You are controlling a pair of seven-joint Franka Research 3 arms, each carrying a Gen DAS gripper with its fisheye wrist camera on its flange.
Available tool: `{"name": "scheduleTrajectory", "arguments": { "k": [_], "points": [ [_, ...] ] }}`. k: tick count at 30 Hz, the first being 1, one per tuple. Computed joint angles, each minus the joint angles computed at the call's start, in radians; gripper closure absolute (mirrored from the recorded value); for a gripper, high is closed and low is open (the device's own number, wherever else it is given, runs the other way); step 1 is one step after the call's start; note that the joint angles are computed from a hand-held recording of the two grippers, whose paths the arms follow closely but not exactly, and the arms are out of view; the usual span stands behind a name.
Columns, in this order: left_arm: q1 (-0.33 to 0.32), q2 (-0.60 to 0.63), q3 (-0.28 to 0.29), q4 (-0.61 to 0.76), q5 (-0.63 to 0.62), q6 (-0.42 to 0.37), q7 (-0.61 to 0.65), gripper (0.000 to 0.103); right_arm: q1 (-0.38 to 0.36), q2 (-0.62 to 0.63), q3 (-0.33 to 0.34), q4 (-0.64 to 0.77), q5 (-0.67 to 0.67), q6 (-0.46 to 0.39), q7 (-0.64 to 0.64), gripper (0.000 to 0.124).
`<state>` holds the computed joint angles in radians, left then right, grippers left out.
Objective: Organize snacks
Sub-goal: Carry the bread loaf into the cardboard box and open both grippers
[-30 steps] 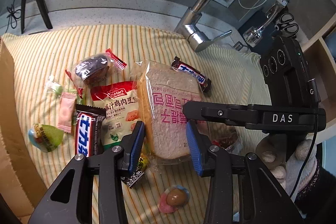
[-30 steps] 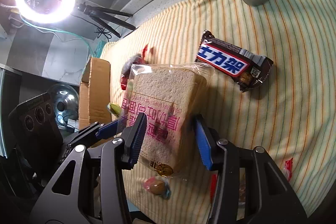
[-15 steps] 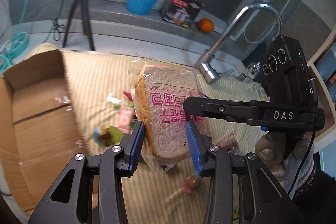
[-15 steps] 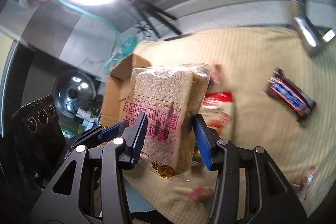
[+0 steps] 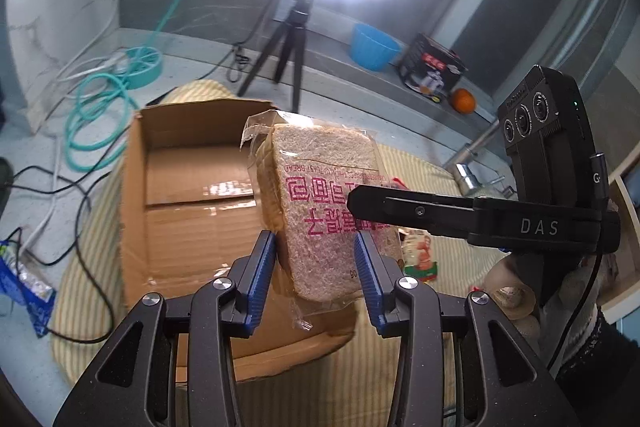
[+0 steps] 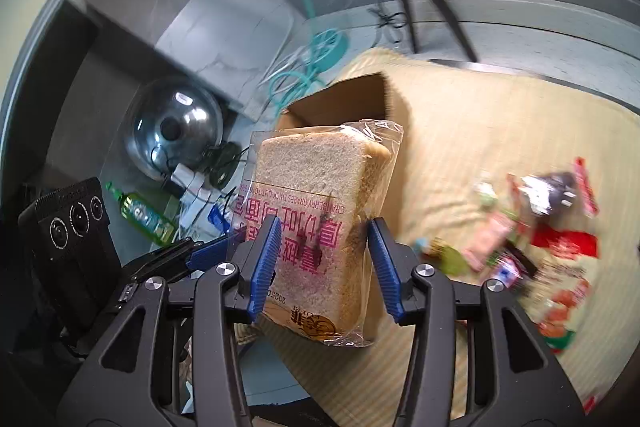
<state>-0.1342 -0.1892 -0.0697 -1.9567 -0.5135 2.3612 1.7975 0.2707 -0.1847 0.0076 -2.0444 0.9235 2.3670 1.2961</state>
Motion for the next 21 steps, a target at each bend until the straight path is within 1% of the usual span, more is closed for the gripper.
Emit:
{"name": "scheduleTrajectory", "arguments": {
  "k": [7,9,10,11,13,14,21],
  "points": [
    [0.021,-0.026,0.015,-0.041,0.029,0.021,-0.030,0.064,0.019,0.083,0.029,0.087,-0.012,-0.015,-0.007,0.075],
    [0.029,-0.035,0.013,-0.055,0.062,0.038,-0.052,0.064,0.022,0.098,0.038,0.103,-0.034,-0.011,-0.007,0.075],
    [0.034,-0.042,0.009,-0.064,0.086,0.050,-0.070,0.064,0.023,0.101,0.046,0.106,-0.061,0.005,0.009,0.075],
    [0.034,-0.047,0.011,-0.069,0.099,0.055,-0.078,0.064,0.024,0.104,0.052,0.107,-0.089,0.023,0.025,0.074],
    [0.036,-0.055,0.014,-0.076,0.120,0.065,-0.101,0.064,0.027,0.104,0.056,0.105,-0.107,0.045,0.038,0.061],
    [0.033,-0.054,0.019,-0.075,0.120,0.065,-0.102,0.064,0.028,0.100,0.054,0.102,-0.104,0.049,0.038,0.059],
    [0.014,-0.058,0.024,-0.077,0.112,0.074,-0.106,0.064,0.026,0.048,0.041,0.057,-0.118,0.053,0.036,0.058]
  ]
}}
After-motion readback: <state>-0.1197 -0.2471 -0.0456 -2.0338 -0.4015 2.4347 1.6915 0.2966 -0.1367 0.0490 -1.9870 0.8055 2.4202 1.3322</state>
